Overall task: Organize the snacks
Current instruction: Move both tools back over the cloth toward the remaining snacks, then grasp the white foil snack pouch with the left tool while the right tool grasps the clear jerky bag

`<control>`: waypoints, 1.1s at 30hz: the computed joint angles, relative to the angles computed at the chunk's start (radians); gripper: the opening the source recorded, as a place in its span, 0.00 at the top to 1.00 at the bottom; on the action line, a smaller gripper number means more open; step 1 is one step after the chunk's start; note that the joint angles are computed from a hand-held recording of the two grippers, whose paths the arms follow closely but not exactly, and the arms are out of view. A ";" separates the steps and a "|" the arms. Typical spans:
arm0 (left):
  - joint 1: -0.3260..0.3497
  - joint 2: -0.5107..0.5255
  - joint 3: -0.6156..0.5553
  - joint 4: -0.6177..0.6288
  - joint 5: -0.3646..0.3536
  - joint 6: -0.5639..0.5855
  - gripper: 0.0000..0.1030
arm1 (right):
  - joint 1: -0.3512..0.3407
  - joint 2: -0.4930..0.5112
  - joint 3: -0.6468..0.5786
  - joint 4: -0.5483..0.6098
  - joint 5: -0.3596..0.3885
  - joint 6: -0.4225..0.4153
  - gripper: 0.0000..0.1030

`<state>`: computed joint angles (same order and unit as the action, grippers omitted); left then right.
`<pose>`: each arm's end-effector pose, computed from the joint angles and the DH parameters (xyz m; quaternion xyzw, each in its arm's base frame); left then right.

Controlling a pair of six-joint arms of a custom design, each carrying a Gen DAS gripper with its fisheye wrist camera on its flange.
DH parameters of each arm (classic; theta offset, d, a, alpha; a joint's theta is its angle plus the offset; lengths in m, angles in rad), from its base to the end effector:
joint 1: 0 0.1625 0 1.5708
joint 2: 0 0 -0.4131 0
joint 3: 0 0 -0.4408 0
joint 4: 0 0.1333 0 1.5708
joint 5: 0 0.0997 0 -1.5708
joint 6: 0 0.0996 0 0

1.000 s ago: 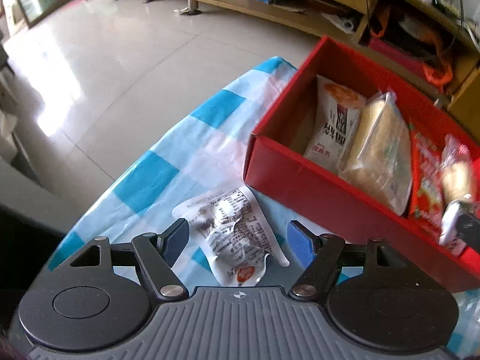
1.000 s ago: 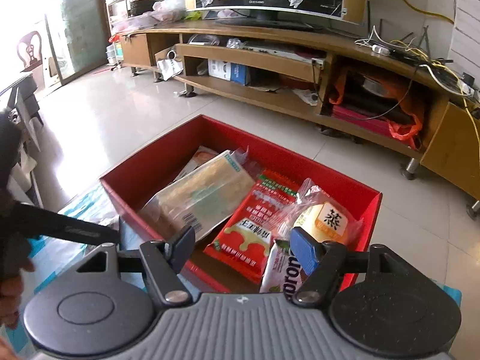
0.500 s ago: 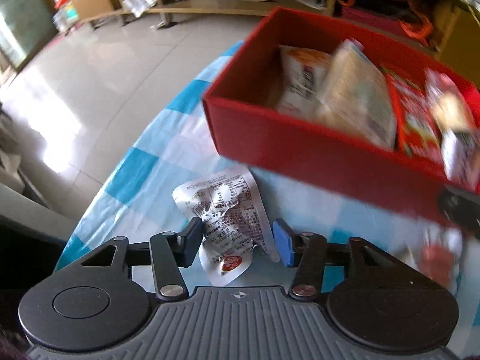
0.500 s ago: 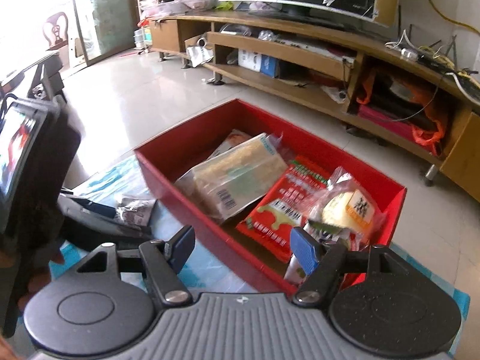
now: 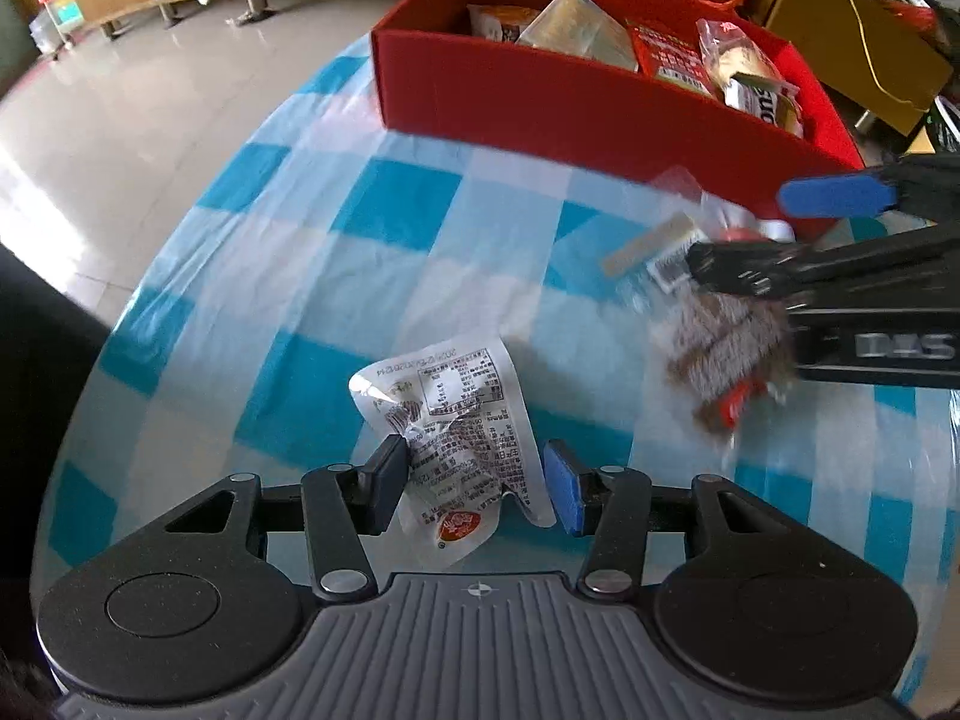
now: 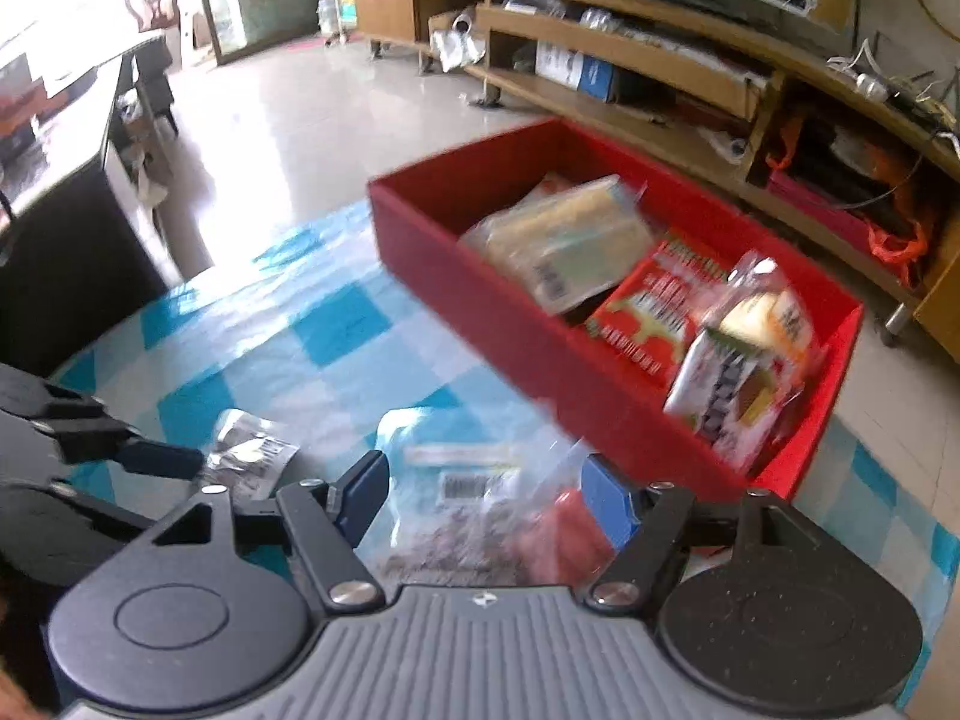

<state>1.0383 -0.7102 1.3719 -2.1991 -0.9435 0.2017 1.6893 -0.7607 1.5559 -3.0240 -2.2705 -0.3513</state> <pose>-0.2196 -0.7504 0.0771 0.3462 0.8859 -0.0351 0.3069 0.1554 -0.7200 0.1333 0.0992 -0.8904 0.2638 0.3574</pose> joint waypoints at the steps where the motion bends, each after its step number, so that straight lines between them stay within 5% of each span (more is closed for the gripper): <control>1: 0.003 -0.006 -0.001 0.004 -0.007 0.003 0.45 | -0.003 0.012 -0.009 0.003 -0.012 -0.005 0.31; 4: 0.010 -0.019 0.005 0.005 -0.021 0.004 0.45 | -0.015 0.046 -0.042 0.059 -0.039 -0.012 0.30; 7: 0.017 -0.017 0.006 0.007 -0.013 0.021 0.43 | -0.015 0.086 -0.045 0.000 -0.063 -0.099 0.09; 10: 0.023 -0.003 0.001 0.013 0.005 0.032 0.37 | 0.000 0.102 -0.036 -0.035 -0.104 -0.113 0.11; 13: 0.018 -0.010 0.029 -0.032 0.021 0.074 0.35 | 0.012 0.080 -0.004 -0.032 -0.133 -0.058 0.19; 18: 0.025 -0.022 0.025 0.005 0.004 0.052 0.35 | 0.016 -0.043 0.102 0.070 -0.062 0.151 0.59; 23: 0.026 -0.030 0.020 0.025 -0.007 0.025 0.30 | 0.009 -0.106 0.178 0.090 -0.008 0.275 0.62; 25: 0.024 -0.031 0.021 0.018 -0.004 0.018 0.26 | 0.005 -0.110 0.183 0.095 0.010 0.344 0.55; 33: 0.019 -0.037 0.048 0.009 0.024 0.039 0.18 | 0.012 -0.022 0.129 0.125 -0.022 0.229 0.13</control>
